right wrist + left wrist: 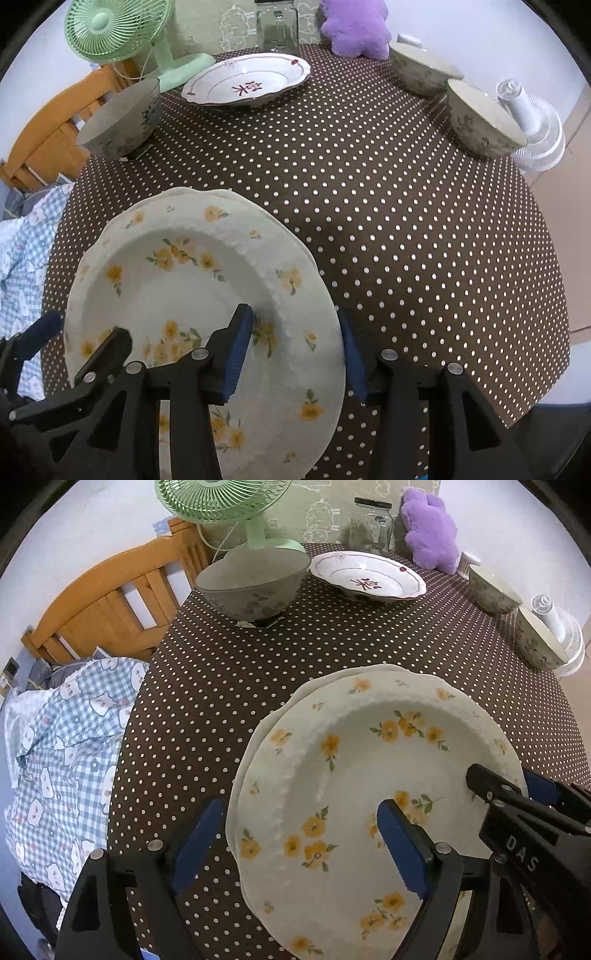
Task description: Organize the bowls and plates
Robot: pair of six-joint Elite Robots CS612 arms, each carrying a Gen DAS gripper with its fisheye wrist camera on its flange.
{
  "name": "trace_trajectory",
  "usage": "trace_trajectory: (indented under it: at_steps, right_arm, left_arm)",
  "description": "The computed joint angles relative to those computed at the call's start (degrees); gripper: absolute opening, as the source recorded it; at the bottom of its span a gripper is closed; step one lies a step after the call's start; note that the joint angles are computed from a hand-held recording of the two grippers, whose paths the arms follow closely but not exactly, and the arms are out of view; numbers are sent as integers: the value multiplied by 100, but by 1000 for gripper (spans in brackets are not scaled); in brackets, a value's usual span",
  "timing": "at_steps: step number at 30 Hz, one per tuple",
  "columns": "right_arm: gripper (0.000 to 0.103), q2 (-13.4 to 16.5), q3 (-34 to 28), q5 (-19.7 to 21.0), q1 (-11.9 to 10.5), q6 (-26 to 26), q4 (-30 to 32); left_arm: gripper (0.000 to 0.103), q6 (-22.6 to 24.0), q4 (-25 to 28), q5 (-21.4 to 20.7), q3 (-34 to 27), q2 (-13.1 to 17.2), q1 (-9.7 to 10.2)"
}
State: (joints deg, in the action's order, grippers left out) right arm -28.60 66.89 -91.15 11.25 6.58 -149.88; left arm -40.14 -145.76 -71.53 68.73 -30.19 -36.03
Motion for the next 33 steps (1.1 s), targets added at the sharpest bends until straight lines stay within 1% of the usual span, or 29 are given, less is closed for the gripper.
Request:
trace_trajectory:
  at_steps: [4, 6, 8, 9, 12, 16, 21, 24, 26, 30, 33]
  right_arm:
    - [53, 32, -47, -35, 19, 56, 3]
    - [53, 15, -28, -52, 19, 34, 13]
    - [53, -45, 54, -103, 29, -23, -103]
    - [55, -84, 102, -127, 33, -50, -143]
    - [66, -200, 233, -112, 50, -54, -334]
    - [73, -375, 422, -103, 80, -17, -651]
    - [74, -534, 512, -185, 97, 62, -893]
    - [74, -640, 595, -223, 100, 104, -1043]
    - [74, -702, 624, -236, 92, 70, -1138]
    - [74, -729, 573, -243, 66, -2, -1217]
    - [74, -695, 459, -78, 2, -70, -1218]
  left_arm:
    - [88, 91, -125, -88, 62, -17, 17]
    - [88, 140, -200, -145, 97, -33, 25]
    - [89, 213, -291, -209, 127, -51, 38]
    - [89, 255, -350, -231, 164, -77, 36]
    - [92, 404, -607, -219, 260, -148, 28]
    - [97, 576, -940, -160, 371, -258, 16]
    - [98, 651, -1218, -150, 436, -378, 20]
    - [98, 602, -1241, -161, 399, -420, 37]
    - [98, 635, -1310, -94, 377, -438, 23]
    - [98, 667, -1347, 38, 266, -422, 6]
    - [98, 635, -1277, 144, 84, -349, -7]
